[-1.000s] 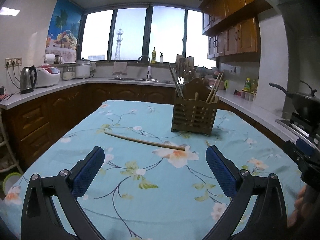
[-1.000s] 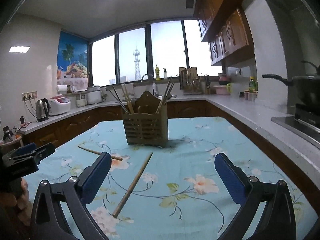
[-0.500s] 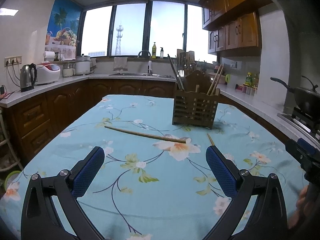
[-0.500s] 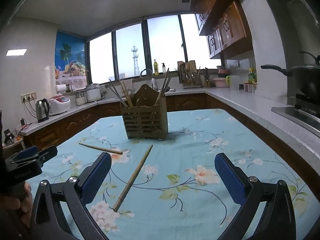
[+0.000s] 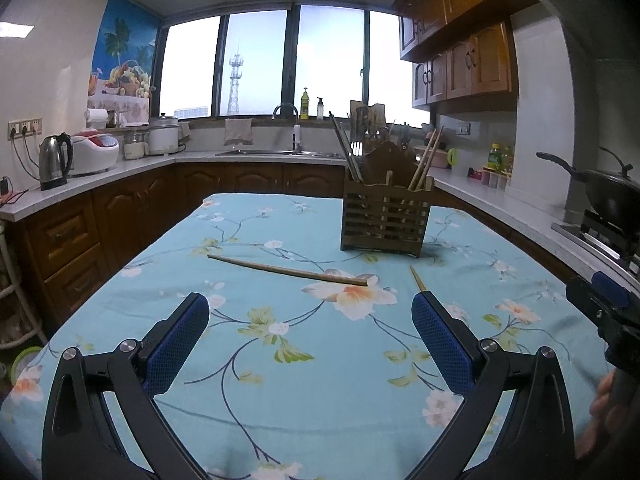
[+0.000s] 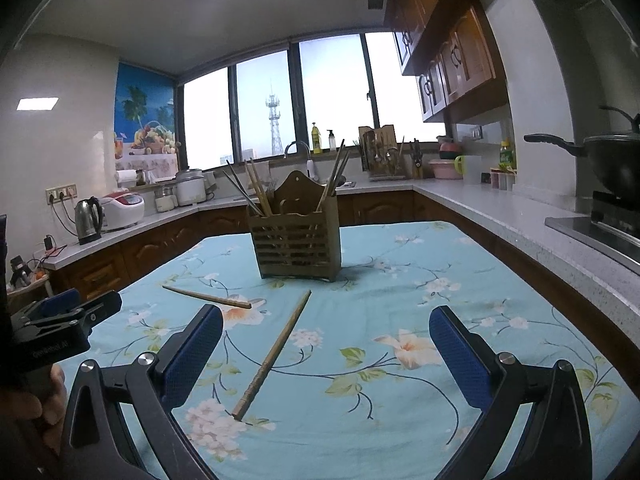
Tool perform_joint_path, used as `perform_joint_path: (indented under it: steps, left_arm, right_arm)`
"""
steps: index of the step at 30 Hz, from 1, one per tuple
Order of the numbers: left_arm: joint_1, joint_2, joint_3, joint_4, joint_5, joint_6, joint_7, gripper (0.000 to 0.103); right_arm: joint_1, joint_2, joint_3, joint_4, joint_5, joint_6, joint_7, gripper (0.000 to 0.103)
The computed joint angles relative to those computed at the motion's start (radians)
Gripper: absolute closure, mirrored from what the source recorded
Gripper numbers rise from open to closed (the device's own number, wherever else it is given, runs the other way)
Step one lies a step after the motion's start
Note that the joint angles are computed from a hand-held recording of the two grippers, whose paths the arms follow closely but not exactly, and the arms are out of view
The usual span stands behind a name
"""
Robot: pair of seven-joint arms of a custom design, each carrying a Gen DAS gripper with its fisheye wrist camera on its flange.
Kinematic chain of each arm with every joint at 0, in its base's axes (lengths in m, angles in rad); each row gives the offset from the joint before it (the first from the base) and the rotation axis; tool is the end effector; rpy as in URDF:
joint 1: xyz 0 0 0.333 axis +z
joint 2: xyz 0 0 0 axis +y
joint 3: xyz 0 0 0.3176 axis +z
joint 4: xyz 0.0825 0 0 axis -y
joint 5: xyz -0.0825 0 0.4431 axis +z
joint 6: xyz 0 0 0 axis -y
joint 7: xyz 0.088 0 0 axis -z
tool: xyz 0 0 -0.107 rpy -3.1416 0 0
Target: Organize utensils
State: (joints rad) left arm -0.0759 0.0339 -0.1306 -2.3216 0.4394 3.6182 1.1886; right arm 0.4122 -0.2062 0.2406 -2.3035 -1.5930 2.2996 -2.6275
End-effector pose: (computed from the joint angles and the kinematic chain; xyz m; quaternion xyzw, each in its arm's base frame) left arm 0.5617 -0.1725 0.4362 -0.4663 0.6701 -0.4935 0.3000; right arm 0.4558 0.3248 0.4387 -0.4677 0.6517 -0.4647 0.3749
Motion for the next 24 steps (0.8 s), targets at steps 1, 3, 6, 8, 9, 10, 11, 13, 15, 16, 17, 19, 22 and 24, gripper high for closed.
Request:
perform_joint_path:
  steps: [1, 3, 6, 8, 9, 10, 11, 13, 15, 16, 17, 19, 22, 24]
  left_arm:
    - [0.000, -0.001, 0.000, -0.002, -0.001, 0.002, 0.001, 0.000]
    - [0.001, -0.002, 0.000, -0.004, 0.001, 0.007, -0.002, 0.000]
    - [0.001, -0.005, 0.000, -0.008, -0.001, 0.012, -0.001, 0.000]
    - [0.001, -0.006, 0.000, -0.009, -0.003, 0.010, 0.004, 0.000]
    - [0.001, -0.006, -0.001, -0.010, -0.006, 0.011, 0.005, 0.000]
    - [0.001, -0.006, -0.001, -0.009, -0.010, 0.011, 0.006, 0.000]
    - [0.002, -0.006, -0.001, -0.008, -0.004, 0.012, 0.002, 0.000]
    - [0.001, -0.007, -0.001, -0.010, -0.014, 0.012, 0.011, 0.000]
    - [0.002, -0.008, -0.001, -0.010, -0.007, 0.012, 0.007, 0.000]
    - [0.000, -0.008, -0.002, -0.012, -0.018, 0.012, 0.015, 0.000]
    - [0.000, -0.008, -0.002, -0.013, -0.022, 0.014, 0.019, 0.000]
    - [0.000, -0.009, -0.002, -0.012, -0.021, 0.014, 0.019, 0.000]
    - [-0.001, -0.009, -0.003, -0.012, -0.028, 0.016, 0.028, 0.000]
    - [-0.003, -0.010, -0.004, -0.014, -0.042, 0.019, 0.043, 0.000]
  right_arm:
    - [0.000, 0.000, 0.000, 0.001, 0.000, 0.000, 0.000, 0.000]
    - [0.000, 0.000, 0.001, 0.001, -0.003, 0.000, 0.001, 0.000]
    - [0.002, -0.001, 0.002, 0.001, -0.006, -0.002, 0.004, 0.000]
    - [0.003, -0.002, 0.003, 0.001, -0.009, -0.005, 0.008, 0.000]
    - [0.003, -0.003, 0.003, 0.000, -0.010, -0.005, 0.007, 0.000]
    - [0.003, -0.004, 0.004, 0.001, -0.008, -0.007, 0.006, 0.000]
    - [0.003, -0.004, 0.003, 0.001, -0.009, -0.007, 0.007, 0.000]
    - [0.003, -0.004, 0.003, 0.002, -0.010, -0.007, 0.005, 0.000]
    - [0.003, -0.004, 0.004, 0.002, -0.008, -0.009, 0.004, 0.000]
    - [0.003, -0.004, 0.004, 0.002, -0.009, -0.009, 0.005, 0.000]
    - [0.003, -0.004, 0.004, 0.003, -0.008, -0.009, 0.004, 0.000]
    - [0.003, -0.005, 0.004, 0.001, -0.008, -0.007, 0.004, 0.000]
    - [0.003, -0.005, 0.004, 0.001, -0.008, -0.009, 0.005, 0.000]
    - [0.003, -0.005, 0.004, 0.002, -0.012, -0.009, 0.008, 0.000]
